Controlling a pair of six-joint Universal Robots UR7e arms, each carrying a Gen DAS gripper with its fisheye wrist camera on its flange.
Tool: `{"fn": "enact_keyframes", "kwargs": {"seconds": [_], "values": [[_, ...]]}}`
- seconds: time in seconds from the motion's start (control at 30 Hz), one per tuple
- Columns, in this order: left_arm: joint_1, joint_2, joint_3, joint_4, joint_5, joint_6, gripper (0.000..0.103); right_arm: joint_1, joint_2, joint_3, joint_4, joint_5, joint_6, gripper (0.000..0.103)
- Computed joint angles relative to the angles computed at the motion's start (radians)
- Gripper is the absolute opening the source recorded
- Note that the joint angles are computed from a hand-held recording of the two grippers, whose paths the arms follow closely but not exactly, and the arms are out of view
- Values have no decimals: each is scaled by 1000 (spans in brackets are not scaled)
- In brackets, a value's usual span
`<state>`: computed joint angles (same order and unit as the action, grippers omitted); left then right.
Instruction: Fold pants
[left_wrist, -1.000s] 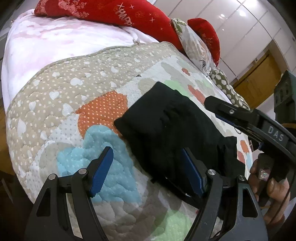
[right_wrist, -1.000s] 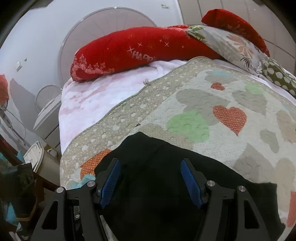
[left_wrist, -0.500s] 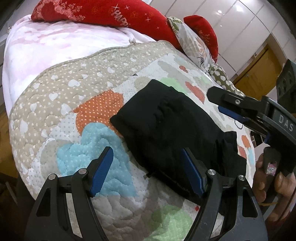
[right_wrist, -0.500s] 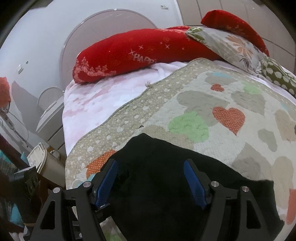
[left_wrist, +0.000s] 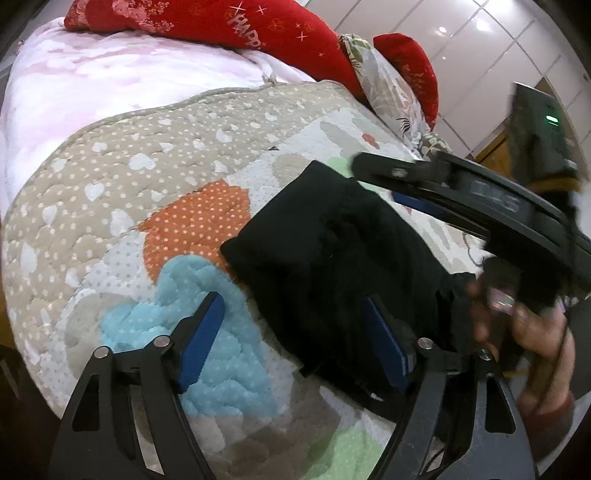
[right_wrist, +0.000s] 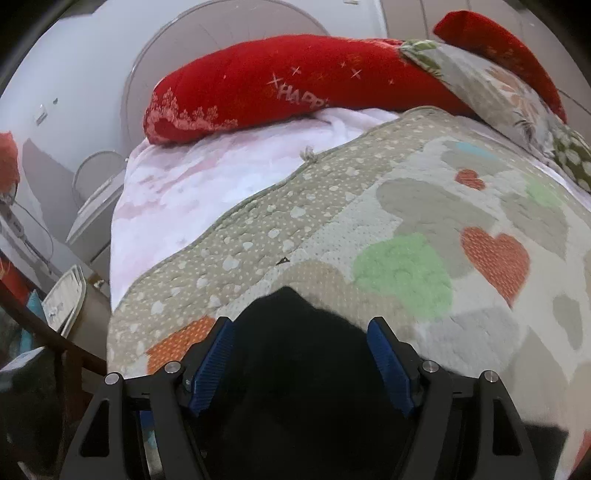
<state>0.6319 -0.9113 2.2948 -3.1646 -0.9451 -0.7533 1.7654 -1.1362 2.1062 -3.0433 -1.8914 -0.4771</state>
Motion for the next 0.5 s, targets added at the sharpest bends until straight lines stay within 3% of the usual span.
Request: {"fn": "enact_keyframes", "kwargs": {"seconds": [0.07,0.17,0.2,0.27,0.3,0.37,0.43,0.5], "values": [[10,14,1,-54,-22,32,85,-12,32,-31,16,9,9,73],[24,30,-4,-96,-38,65,85,-39,69,-57,44,39,20,72],[32,42,-1,-143,-50,92,85,-51,76,-58,47,54,29,61],[46,57,1,-210,-71,134,84,-65,80,-43,12,75,43,50],[49,56,0,-218,-78,143,78,-77,64,-28,-6,115,49,43],[48,38,-2,-198,-88,141,41,-107,2,5,-10,221,90,35],[29,22,4,-227,-98,172,33,-134,-71,42,-11,327,118,30],[-12,12,14,-282,-103,225,33,-146,-157,89,-25,394,110,28]]}}
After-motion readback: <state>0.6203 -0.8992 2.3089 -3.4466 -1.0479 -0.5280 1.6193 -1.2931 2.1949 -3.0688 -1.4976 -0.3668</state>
